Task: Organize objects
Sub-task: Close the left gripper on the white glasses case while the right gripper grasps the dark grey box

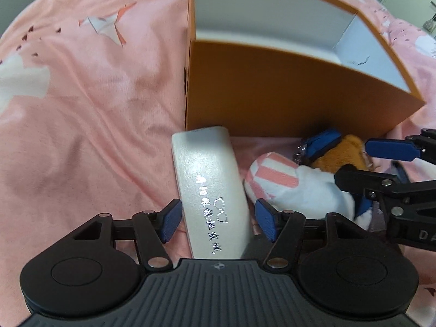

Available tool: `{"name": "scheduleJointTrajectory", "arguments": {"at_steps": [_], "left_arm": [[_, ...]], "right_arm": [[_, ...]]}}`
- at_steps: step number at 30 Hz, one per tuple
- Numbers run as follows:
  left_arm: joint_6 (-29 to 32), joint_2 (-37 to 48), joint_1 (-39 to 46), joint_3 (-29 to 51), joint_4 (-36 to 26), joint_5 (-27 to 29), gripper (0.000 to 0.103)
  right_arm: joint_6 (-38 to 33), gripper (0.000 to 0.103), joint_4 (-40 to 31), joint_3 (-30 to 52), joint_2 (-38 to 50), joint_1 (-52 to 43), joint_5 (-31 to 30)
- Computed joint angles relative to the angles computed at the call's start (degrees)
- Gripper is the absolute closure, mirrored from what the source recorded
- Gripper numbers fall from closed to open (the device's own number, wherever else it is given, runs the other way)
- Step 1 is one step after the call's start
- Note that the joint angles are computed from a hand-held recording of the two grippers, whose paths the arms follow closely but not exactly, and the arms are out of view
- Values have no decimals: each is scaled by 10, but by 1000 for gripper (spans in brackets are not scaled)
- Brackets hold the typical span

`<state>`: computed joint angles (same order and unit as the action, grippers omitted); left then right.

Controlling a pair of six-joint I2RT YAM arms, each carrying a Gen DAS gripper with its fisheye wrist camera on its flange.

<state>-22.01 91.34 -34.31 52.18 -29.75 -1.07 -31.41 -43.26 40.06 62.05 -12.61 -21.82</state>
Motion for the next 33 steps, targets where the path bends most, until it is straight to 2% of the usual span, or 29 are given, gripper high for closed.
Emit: {"name": "scheduleJointTrajectory", "arguments": {"at_steps": [7, 9, 15, 19, 23, 24, 27, 29, 33], "left_arm": [[-2, 51, 18, 19, 3, 21, 28], [-1, 56, 23, 15, 11, 29, 31], [-2, 19, 17, -26, 42, 20, 32], [1, -35, 8, -56, 47, 6, 32], [2, -92, 0, -74, 39, -11, 32], [4, -105, 0, -76, 33, -12, 32], [6, -112, 1, -64, 30, -14, 33], [2, -114, -4, -65, 37, -20, 33], [-6, -149, -16, -86, 35, -31, 33]], "right_arm": [[-4, 43, 28, 8, 53, 6, 4], [-1, 43, 33, 10, 62, 6, 2], [4, 42, 36, 10, 67, 0, -10], [-9, 42, -11, 29, 52, -38, -50], [-69, 42, -112, 67, 41, -86, -120], [-88, 38, -139, 75, 41, -95, -135], [-139, 35, -214, 94, 58, -100, -149], [-138, 35, -213, 78, 51, -78, -133], [-89, 36, -162, 36, 49, -22, -89]]}}
